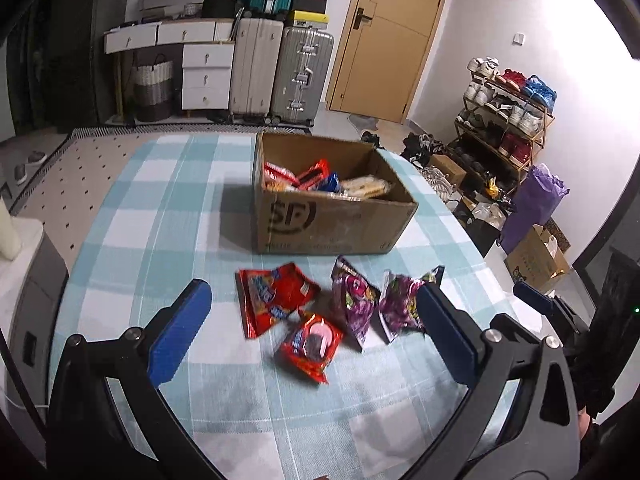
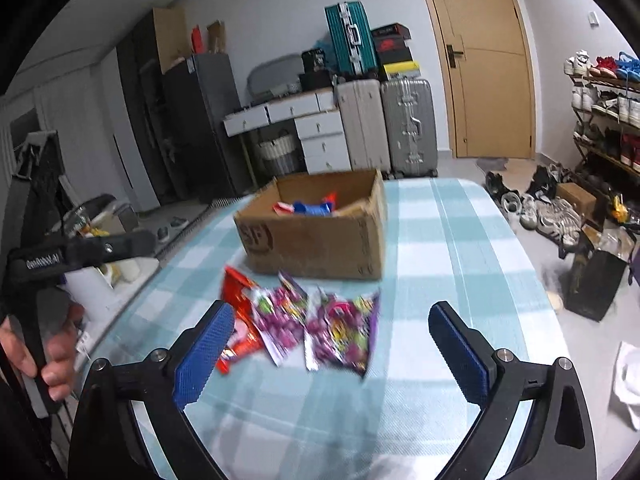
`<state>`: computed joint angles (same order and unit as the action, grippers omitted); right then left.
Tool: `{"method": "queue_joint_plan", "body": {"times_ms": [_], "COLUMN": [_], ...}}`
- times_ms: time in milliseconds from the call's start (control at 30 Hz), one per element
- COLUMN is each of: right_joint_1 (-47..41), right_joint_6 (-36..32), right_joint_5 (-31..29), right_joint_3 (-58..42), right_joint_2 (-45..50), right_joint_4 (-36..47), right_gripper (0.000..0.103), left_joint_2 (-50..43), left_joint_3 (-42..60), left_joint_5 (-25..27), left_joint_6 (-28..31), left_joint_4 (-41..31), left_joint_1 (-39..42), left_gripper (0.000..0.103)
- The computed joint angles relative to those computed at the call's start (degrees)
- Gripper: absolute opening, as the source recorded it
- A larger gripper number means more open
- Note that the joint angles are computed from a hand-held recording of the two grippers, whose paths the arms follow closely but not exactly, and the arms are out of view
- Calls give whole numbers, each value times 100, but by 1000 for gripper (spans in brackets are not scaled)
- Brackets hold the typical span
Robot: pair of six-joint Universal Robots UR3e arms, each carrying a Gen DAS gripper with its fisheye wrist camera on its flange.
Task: Organize snacks
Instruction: 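Move both tools back from the box toward the remaining snacks, then grasp the purple grape candy bag with the right tool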
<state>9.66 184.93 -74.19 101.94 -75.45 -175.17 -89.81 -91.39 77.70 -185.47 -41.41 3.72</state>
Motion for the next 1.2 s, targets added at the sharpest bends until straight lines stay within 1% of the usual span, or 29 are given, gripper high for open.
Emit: {"method": "queue_joint_plan", "body": {"times_ms": [167, 300, 433, 667, 900, 1067, 1200], "right_joint_1": [-81, -72, -51, 14, 0, -72, -83], "right_joint_6": [31, 43, 117, 103, 98, 159, 188], "right_joint_5": [125, 146, 201, 210, 271, 463, 564], "right_joint_3": [131, -48, -478, -1333, -2376, -2975, -3683], "right_joint_2": [177, 484, 906, 1667, 2441, 2825, 3195], "right_joint_4": [-118, -116, 67, 462, 1073, 1451, 2042], "right_gripper": [99, 99, 99, 99, 99, 99, 99], "left_joint_2": [-12, -107, -239, -612, -948, -1157, -1279], "left_joint_3": [-577, -873, -1121, -1201, -1188, -1089, -994], "left_joint_5": [-28, -33, -88, -229, -575, -675, -743], "left_joint_6": [-58, 18, 126, 263, 354, 380, 394], "left_joint_4": [402, 611, 878, 1018, 1072, 1096, 1080], "left_joint_1": [49, 21, 31, 92, 286, 350, 378], "left_gripper": [102, 102, 102, 102, 102, 102, 102]}}
